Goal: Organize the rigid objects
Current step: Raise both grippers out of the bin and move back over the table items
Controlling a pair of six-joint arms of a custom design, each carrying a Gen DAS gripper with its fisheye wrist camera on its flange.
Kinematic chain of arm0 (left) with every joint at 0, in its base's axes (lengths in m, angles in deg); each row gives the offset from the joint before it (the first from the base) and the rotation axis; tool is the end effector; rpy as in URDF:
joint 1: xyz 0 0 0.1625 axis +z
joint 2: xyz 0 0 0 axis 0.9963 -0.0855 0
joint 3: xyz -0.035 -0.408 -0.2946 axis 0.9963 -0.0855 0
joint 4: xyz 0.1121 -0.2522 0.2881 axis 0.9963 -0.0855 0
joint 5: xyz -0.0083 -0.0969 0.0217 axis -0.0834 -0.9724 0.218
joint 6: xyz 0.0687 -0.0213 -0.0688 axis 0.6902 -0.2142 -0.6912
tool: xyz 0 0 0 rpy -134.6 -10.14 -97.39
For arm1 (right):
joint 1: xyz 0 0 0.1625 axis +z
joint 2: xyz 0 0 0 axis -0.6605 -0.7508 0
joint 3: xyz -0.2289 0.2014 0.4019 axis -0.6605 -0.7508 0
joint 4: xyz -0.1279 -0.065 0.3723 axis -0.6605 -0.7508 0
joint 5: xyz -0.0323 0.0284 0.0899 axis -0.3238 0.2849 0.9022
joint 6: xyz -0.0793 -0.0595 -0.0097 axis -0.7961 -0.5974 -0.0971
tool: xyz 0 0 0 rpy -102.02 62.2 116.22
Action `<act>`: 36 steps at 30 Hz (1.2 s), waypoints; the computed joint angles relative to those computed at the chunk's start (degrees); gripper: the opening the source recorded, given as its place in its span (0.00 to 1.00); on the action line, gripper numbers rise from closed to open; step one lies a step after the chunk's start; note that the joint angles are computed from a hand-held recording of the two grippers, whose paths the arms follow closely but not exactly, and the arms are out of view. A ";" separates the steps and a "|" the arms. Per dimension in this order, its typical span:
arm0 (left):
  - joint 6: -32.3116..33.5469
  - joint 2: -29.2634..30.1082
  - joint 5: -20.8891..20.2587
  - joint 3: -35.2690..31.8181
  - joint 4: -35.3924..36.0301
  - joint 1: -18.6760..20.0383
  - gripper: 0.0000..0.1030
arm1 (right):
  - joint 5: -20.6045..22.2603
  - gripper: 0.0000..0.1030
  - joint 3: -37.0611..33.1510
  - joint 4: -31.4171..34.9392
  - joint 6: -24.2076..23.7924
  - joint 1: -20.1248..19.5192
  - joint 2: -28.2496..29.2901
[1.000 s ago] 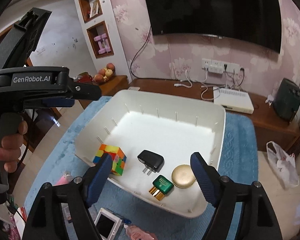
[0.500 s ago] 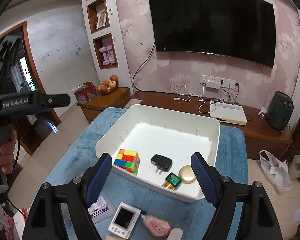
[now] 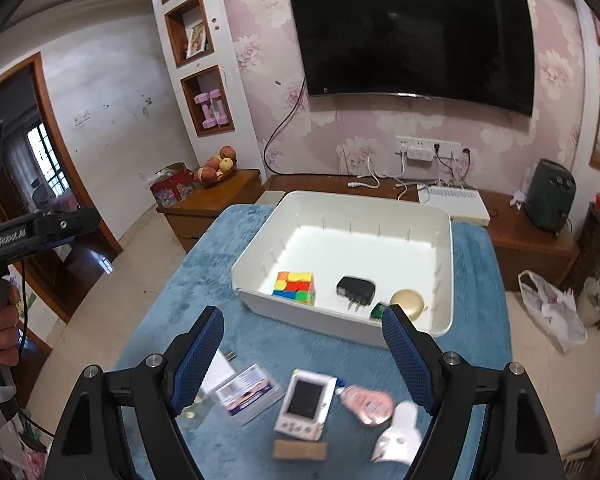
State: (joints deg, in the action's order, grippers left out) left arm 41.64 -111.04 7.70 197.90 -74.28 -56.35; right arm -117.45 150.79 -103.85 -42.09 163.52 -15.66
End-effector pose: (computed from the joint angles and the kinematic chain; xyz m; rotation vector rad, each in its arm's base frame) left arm -0.3612 -0.4403 0.3645 0.3441 2.3960 -0.9568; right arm 0.3430 -0.4163 0.3215 0.5101 -2.4004 0.9213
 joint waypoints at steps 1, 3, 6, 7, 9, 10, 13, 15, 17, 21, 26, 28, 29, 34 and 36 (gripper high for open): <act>0.36 -0.81 -0.15 0.48 0.36 -0.16 0.80 | -0.87 0.80 0.30 0.23 1.89 0.69 0.31; 1.38 -2.16 -0.74 1.24 0.92 -0.31 0.80 | -1.94 0.80 0.85 0.35 4.58 1.61 0.68; 2.85 -4.36 -1.62 2.40 2.50 -0.46 0.80 | -3.56 0.80 1.68 0.83 9.32 2.86 1.34; 3.10 -5.15 -1.88 2.83 3.12 -0.54 0.80 | -4.42 0.80 1.99 1.18 11.42 3.38 1.70; 4.08 -6.47 -2.95 3.55 3.74 -0.34 0.80 | -5.29 0.80 2.35 1.87 14.40 4.02 2.11; 4.38 -7.14 -3.59 3.90 4.22 -0.27 0.80 | -5.65 0.80 2.62 2.42 16.64 4.37 2.35; 5.51 -8.80 -5.38 4.80 5.43 0.07 0.80 | -6.05 0.80 3.28 3.64 22.11 5.05 2.73; 6.47 -9.62 -6.40 5.34 6.09 0.26 0.80 | -6.39 0.80 3.77 3.98 25.32 5.50 2.96; 7.45 -10.23 -7.47 5.75 6.87 0.54 0.80 | -6.71 0.80 4.29 4.90 29.41 5.87 3.13; 10.27 -10.61 -10.60 6.23 7.14 1.58 0.80 | -7.50 0.80 4.85 7.16 35.69 6.47 3.37; 14.30 -10.15 -14.28 6.32 6.45 2.67 0.80 | -6.90 0.80 6.60 8.21 44.37 6.10 3.03; 15.73 -9.88 -15.62 6.33 6.50 2.97 0.80 | -6.26 0.80 7.19 8.29 47.11 5.74 2.85; 16.65 -9.68 -16.32 6.25 6.43 3.28 0.80 | -5.77 0.80 7.71 8.32 49.00 5.45 2.64; 19.20 -8.36 -19.57 5.67 7.59 4.49 0.80 | -3.98 0.80 9.76 9.55 56.13 3.81 1.63; 19.42 -7.39 -21.11 4.95 8.65 5.17 0.80 | -3.21 0.80 10.24 10.38 57.99 3.06 1.38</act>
State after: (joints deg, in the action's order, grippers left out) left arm 61.06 -118.43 -13.41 202.85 -65.63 -51.19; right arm -120.66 161.03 -93.47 15.90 166.58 -14.28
